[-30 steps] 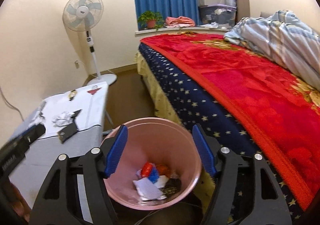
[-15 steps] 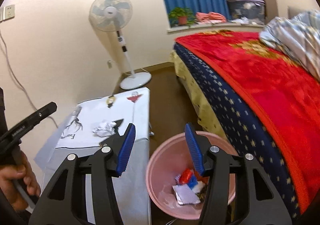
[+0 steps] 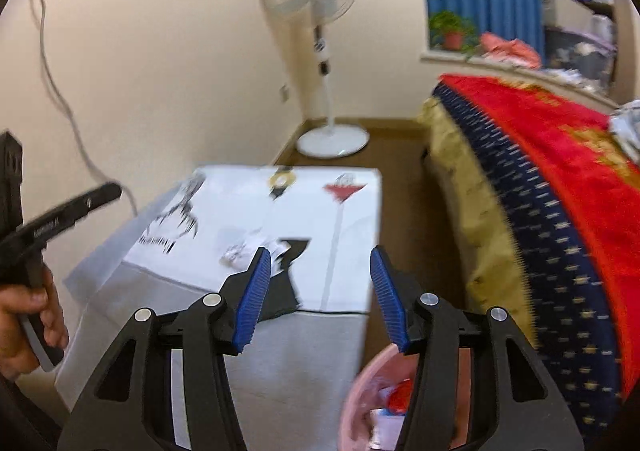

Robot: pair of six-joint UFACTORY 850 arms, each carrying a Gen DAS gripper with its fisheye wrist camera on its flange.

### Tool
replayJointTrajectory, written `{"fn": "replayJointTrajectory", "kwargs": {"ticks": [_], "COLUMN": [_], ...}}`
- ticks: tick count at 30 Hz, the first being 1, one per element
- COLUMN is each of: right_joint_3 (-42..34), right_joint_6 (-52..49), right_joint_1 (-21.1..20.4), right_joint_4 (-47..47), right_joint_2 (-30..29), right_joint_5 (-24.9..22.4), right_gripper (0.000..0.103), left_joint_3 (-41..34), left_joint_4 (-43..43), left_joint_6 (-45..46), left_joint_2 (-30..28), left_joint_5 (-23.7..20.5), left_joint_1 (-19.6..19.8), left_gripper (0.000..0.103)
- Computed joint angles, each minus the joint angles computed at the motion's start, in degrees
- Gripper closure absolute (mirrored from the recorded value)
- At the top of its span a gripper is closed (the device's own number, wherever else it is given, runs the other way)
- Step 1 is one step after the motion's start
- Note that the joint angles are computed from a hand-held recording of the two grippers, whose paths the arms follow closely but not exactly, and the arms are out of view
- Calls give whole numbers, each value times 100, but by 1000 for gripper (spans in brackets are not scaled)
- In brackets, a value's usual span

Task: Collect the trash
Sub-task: 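Move both open tools back over the crumpled paper and black pouch, then grasp the black pouch with the right tool while the left tool grasps the crumpled white paper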

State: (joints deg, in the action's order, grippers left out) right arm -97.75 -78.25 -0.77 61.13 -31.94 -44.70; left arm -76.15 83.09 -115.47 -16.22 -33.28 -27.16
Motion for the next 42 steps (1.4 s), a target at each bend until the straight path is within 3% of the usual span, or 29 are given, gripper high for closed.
{"fn": "replayJointTrajectory", "kwargs": {"ticks": [6, 13, 22, 25, 29, 32, 34, 37, 42], "right_joint_3": [-64, -430, -643, -571, -460, -492, -517, -535, -609], "right_joint_6": [64, 639, 1291, 1240, 947, 922, 922, 934, 1020], "right_joint_1": [390, 731, 1139, 1156, 1104, 1075, 1053, 1012, 925], "right_joint_4": [-369, -970, -2210, -2291, -2053, -2055, -2068, -2025, -1982], "right_joint_2": [-429, -1030, -1387, -1347, -1272, -1280, -1283, -1265, -1246], "right_joint_5": [229, 392, 584, 693, 744, 695, 660, 622, 537], "right_gripper": [50, 19, 8, 11, 29, 34, 36, 38, 39], "left_joint_3": [281, 321, 46, -91, -273, -397, -519, -637, -811], "left_joint_4": [251, 49, -47, -22, -149, -202, -460, -720, -1296], "left_joint_6": [-326, -222, -19, 6, 152, 196, 483, 701, 1116], "left_joint_2": [61, -56, -495, -685, -972, -1157, -1297, -1446, -1641], "left_joint_5": [129, 281, 745, 956, 1246, 1476, 1562, 1631, 1676], "left_joint_1": [273, 430, 582, 621, 671, 709, 726, 752, 805], "left_gripper": [77, 77, 77, 77, 77, 77, 71, 53, 51]}}
